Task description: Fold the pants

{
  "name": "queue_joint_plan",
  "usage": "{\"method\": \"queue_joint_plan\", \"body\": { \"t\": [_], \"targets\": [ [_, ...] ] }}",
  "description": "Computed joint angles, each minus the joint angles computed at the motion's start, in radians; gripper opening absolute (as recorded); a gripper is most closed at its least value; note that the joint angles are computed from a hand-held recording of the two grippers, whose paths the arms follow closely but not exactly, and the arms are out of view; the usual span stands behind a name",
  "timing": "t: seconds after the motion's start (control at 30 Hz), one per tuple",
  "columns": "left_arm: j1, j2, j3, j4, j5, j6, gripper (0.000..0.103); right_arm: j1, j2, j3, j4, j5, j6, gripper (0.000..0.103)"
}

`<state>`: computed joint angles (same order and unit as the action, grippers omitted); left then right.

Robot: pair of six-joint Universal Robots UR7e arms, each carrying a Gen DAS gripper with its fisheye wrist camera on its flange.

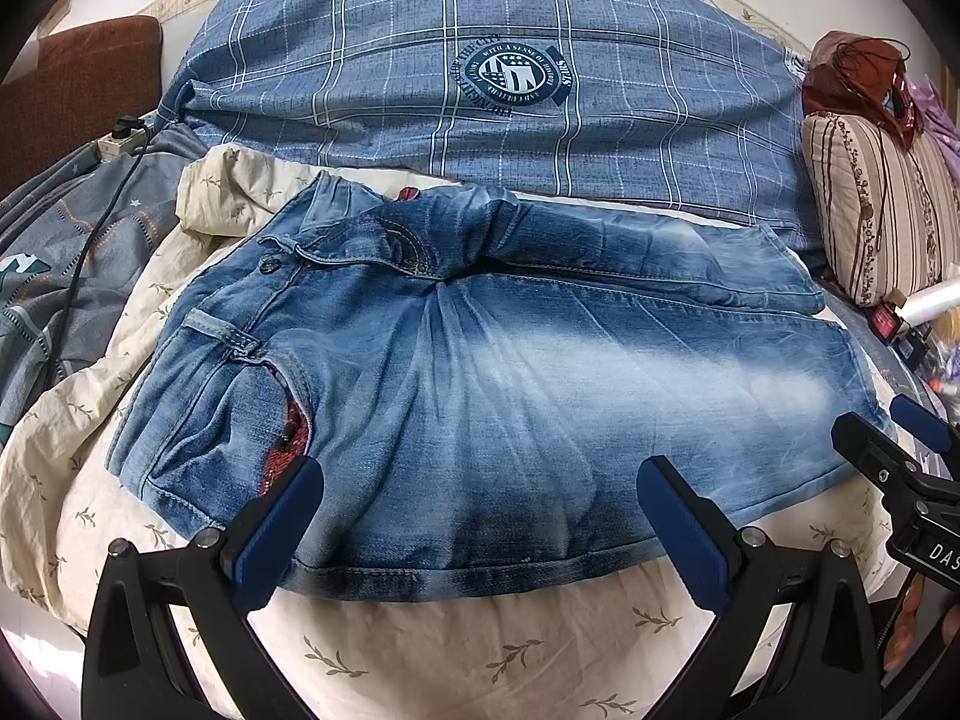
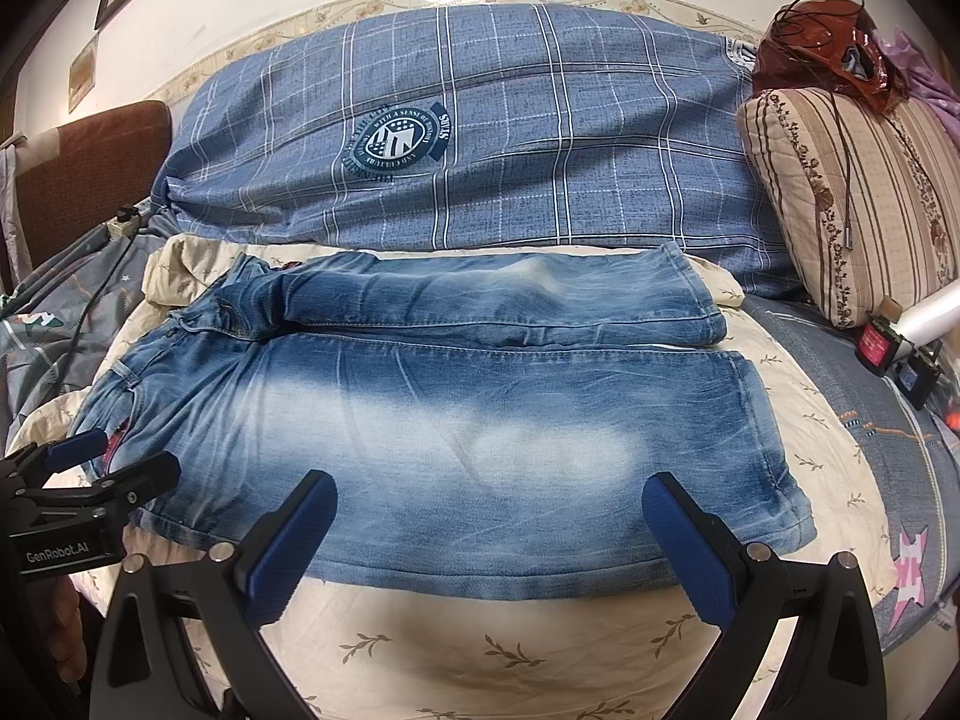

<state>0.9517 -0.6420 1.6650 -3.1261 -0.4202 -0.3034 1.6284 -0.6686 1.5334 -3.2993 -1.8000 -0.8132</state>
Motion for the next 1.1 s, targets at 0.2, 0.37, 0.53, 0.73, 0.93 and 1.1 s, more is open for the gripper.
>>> {"method": "queue_joint_plan", "body": {
  "t": [0.2, 0.37, 0.53, 0.73, 0.93, 1.1],
  "targets": [
    [0.002, -0.01, 0.007, 0.013, -0.007, -0.012, 0.103, -0.002, 0.001, -0.001, 0.004, 0.003, 0.002, 0.103],
    [0.014, -0.128, 0.108, 0.062, -0.068, -0.179, 0.103, -0.034, -0.051, -0.02, 0.171, 0.042, 0.104, 0.103],
    [0.033, -0.259, 0.231, 0.184, -0.024, -0.458, 0.103, -0.137, -0.138, -0.072, 0.403, 0.125, 0.434, 0.103],
    [0.078, -0.324, 0.273, 0.235, -0.084, -0.636, 0.103, -0.237, -0.142, -0.201, 0.626, 0.253, 0.696, 0.102],
    [0.1, -0.338, 0.301, 0.135, -0.129, -0.706, 0.103, -0.247, -0.096, -0.307, 0.726, 0.281, 0.735, 0.086],
    [0.122, -0.359, 0.331, 0.083, -0.166, -0.779, 0.103, -0.236, -0.063, -0.343, 0.731, 0.231, 0.736, 0.069]
  ]
}}
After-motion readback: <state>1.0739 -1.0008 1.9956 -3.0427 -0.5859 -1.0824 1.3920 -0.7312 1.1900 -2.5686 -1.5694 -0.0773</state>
